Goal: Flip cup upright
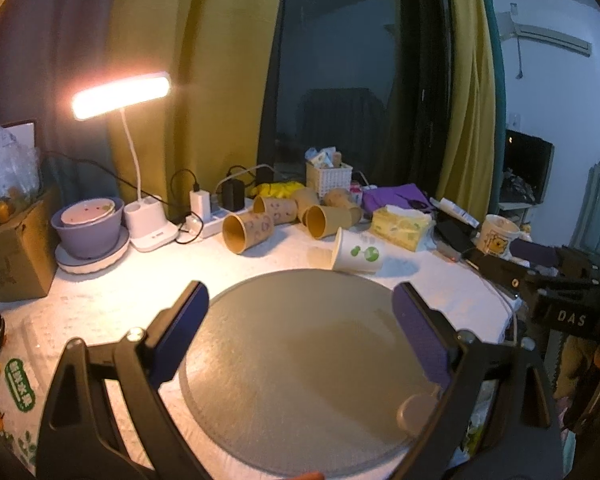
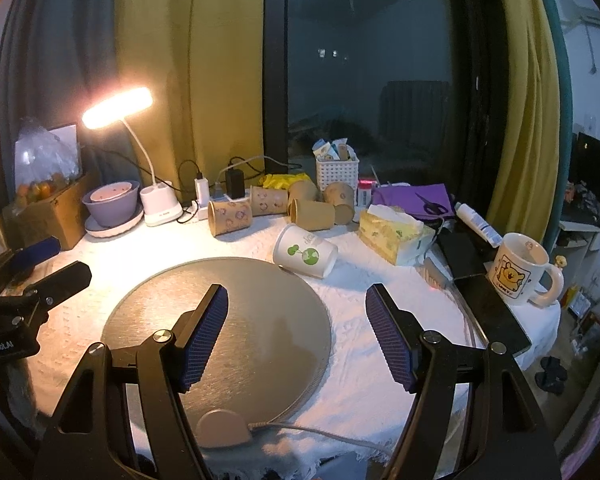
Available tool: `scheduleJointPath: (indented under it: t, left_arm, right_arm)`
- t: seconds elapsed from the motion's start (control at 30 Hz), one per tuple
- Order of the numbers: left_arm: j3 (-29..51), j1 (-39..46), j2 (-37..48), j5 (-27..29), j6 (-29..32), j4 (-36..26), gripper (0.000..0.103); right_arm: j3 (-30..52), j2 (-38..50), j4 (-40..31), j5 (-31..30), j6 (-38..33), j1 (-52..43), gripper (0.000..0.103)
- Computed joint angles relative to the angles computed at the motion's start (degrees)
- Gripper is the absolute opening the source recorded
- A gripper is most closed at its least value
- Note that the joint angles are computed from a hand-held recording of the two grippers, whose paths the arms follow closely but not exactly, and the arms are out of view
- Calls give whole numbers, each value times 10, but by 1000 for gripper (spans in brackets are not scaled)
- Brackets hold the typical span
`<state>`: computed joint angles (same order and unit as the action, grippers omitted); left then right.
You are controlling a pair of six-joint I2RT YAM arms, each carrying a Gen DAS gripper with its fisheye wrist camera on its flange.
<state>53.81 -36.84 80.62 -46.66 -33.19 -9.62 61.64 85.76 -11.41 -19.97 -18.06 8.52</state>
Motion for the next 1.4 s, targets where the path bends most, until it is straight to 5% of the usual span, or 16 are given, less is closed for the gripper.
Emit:
scheduleJointPath:
  t: [0.37,0.83,1.4]
  left_arm:
    - [111,79,124,120,7,-16,94]
    - [307,114,299,202,-54,-91,94]
    - [575,170,494,271,-159,-171,94]
  right_arm:
    - [96,118,-3,-2,-5,-11,74]
    - [256,263,-69,-55,-76,-50,74]
    - [602,486,-236,-66,-140,-57,74]
